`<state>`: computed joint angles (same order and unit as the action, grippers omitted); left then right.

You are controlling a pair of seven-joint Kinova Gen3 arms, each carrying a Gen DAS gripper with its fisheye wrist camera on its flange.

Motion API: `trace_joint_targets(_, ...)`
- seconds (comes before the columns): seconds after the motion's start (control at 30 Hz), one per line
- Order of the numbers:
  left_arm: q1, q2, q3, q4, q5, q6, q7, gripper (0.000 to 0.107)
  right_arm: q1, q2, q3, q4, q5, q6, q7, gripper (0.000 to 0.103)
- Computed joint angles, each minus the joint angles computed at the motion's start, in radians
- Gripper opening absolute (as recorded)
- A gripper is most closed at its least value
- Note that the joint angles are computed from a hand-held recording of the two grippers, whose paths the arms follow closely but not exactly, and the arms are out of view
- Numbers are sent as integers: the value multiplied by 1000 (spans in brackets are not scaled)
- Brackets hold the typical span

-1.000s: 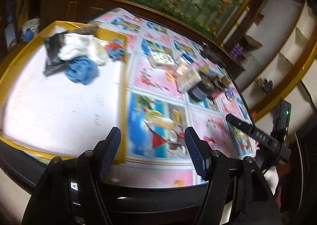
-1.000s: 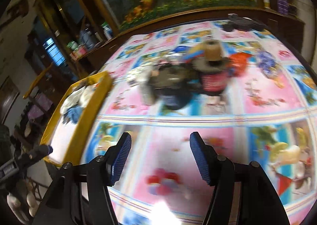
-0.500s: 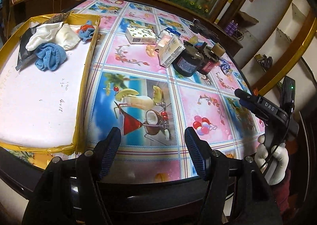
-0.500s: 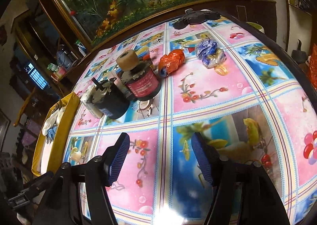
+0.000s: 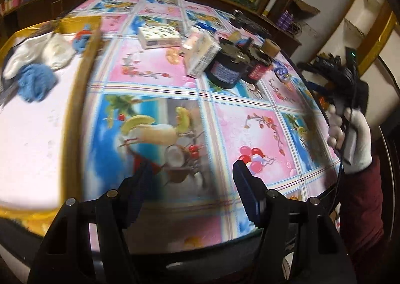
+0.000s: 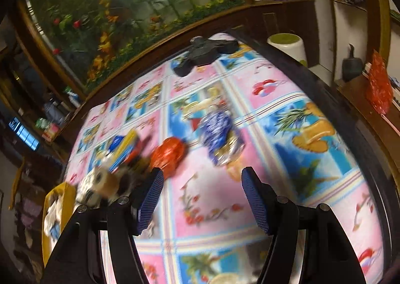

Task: Organize soft objects
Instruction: 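Grasp the blue-and-white wrapped packet with the right tool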

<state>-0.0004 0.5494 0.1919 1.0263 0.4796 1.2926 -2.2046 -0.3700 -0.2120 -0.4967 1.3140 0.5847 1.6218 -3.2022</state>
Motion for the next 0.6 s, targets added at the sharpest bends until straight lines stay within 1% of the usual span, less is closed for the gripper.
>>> trace_joint_targets(0.13, 78, 76, -4, -131, -52, 56, 72, 66, 22, 47, 97, 12, -39, -77, 36, 65)
trace_joint_targets(0.23, 126, 119, -10, -196, -101, 65, 116, 66, 6, 110, 135, -10, -23, -79, 70, 65)
trace_joint_targets(0.27, 133, 121, -11, -197, -105, 51, 115, 67, -6, 131, 145, -20, -10, -75, 83, 65)
trace_joint_targets(0.33, 144, 127, -9, -206, -118, 43, 121, 74, -32, 154, 162, -24, 16, -76, 88, 65)
trace_joint_targets(0.37, 145, 130, -6, -214, -120, 46, 126, 76, -45, 154, 171, -12, 22, -85, 85, 65)
trace_joint_targets(0.4, 147, 129, -4, -210, -121, 35, 124, 79, -57, 156, 183, -9, 23, -91, 90, 65)
trace_joint_targets(0.43, 149, 130, -2, -207, -122, 27, 122, 86, -66, 155, 193, -3, 21, -99, 92, 63)
trace_joint_targets(0.47, 143, 133, 6, -204, -111, 20, 116, 90, -72, 151, 203, 6, 20, -111, 94, 61)
trace_joint_targets(0.5, 132, 137, 17, -199, -94, 16, 107, 99, -76, 143, 209, 23, 19, -122, 98, 52)
trace_joint_targets(0.53, 115, 143, 37, -190, -70, 10, 94, 103, -76, 142, 216, 25, 14, -128, 110, 43)
trace_joint_targets(0.57, 108, 135, 38, -167, -52, -13, 76, 103, -78, 143, 217, 28, 14, -133, 117, 37)
trace_joint_targets(0.6, 107, 125, 38, -145, -49, -35, 59, 103, -78, 134, 220, 41, 12, -145, 117, 37)
